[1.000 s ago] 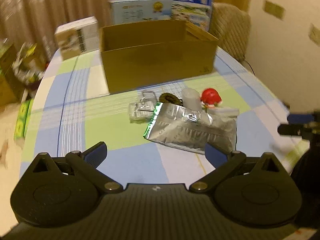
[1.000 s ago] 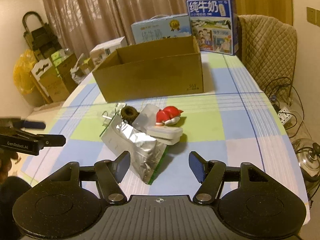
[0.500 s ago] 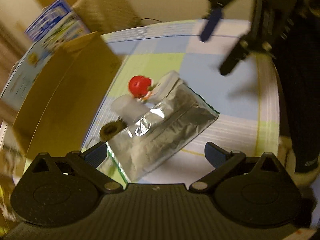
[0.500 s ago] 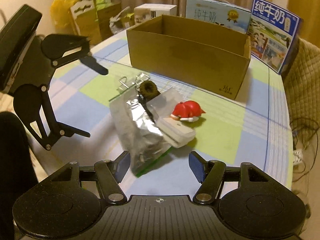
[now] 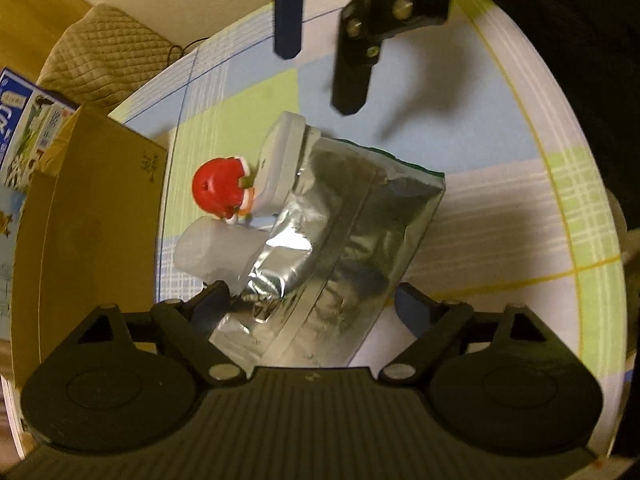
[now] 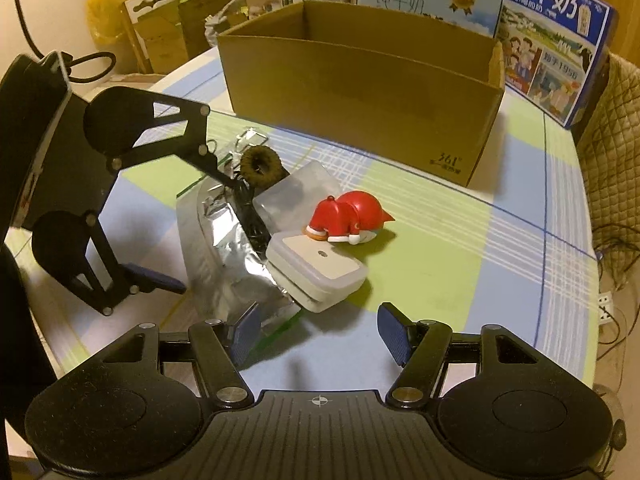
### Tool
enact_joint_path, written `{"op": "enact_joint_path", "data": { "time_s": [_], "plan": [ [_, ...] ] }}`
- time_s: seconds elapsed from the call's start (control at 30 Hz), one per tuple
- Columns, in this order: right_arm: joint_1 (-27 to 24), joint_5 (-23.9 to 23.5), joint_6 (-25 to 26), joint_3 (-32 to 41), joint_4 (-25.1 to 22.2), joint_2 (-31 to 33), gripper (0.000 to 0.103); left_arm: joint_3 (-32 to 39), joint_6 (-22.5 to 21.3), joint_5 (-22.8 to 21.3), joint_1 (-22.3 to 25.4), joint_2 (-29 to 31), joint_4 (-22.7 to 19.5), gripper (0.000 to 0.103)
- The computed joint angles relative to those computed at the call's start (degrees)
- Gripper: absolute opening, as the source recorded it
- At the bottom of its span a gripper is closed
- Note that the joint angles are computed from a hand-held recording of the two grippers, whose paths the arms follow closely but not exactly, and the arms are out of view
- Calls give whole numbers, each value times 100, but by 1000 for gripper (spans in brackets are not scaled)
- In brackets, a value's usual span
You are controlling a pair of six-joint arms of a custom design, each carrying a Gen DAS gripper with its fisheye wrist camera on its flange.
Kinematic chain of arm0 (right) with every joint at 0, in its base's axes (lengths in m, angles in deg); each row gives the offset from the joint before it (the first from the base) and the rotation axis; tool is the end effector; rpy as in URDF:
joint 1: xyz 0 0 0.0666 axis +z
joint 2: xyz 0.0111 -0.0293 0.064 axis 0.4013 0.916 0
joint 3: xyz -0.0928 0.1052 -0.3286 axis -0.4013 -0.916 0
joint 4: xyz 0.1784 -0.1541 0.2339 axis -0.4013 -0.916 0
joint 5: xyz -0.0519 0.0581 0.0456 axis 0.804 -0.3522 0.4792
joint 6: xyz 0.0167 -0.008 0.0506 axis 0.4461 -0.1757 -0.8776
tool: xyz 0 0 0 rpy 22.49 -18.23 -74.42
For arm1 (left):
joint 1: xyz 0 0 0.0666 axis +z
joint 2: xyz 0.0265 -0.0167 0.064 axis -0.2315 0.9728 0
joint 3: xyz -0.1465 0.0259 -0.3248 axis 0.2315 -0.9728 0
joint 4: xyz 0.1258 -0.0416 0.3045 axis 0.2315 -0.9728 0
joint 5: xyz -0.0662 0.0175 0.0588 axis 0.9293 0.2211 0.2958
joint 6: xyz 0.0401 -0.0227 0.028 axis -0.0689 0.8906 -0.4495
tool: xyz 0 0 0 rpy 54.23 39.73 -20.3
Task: Organize objects
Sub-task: 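Grasp the silver foil bag with the left tool while the right tool grasps the white square device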
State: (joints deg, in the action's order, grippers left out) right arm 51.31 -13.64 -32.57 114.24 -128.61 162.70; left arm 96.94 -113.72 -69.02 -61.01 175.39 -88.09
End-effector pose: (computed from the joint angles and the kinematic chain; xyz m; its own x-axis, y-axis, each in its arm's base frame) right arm 0.3747 0.2046 0.3760 -0.5882 -0.5896 -0.5535 -0.7285 0.6835 0.0460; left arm 0.3455 -0.3729 0.3217 0.1361 0.9568 -0.2569 0.8914 -0.0052 0.4532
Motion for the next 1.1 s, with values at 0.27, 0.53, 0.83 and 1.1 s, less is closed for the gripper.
{"op": "enact_joint_path", "data": {
  "time_s": [0.27,0.53,0.83,1.1],
  "plan": [
    [-10,46,-318,26,71,30,62,556,603,-115,-23,316,-854,53],
    [44,-29,-724,-88,101,-131,62,787,2654,-154,182,191,-1942,38],
    [237,262,-1287,-103,437,27,62,403,4783,217,596,-108,-1734,45],
    [328,572,-1566,-61,655,364,69,88,4378,103,409,-310,-1215,76]
  ]
}}
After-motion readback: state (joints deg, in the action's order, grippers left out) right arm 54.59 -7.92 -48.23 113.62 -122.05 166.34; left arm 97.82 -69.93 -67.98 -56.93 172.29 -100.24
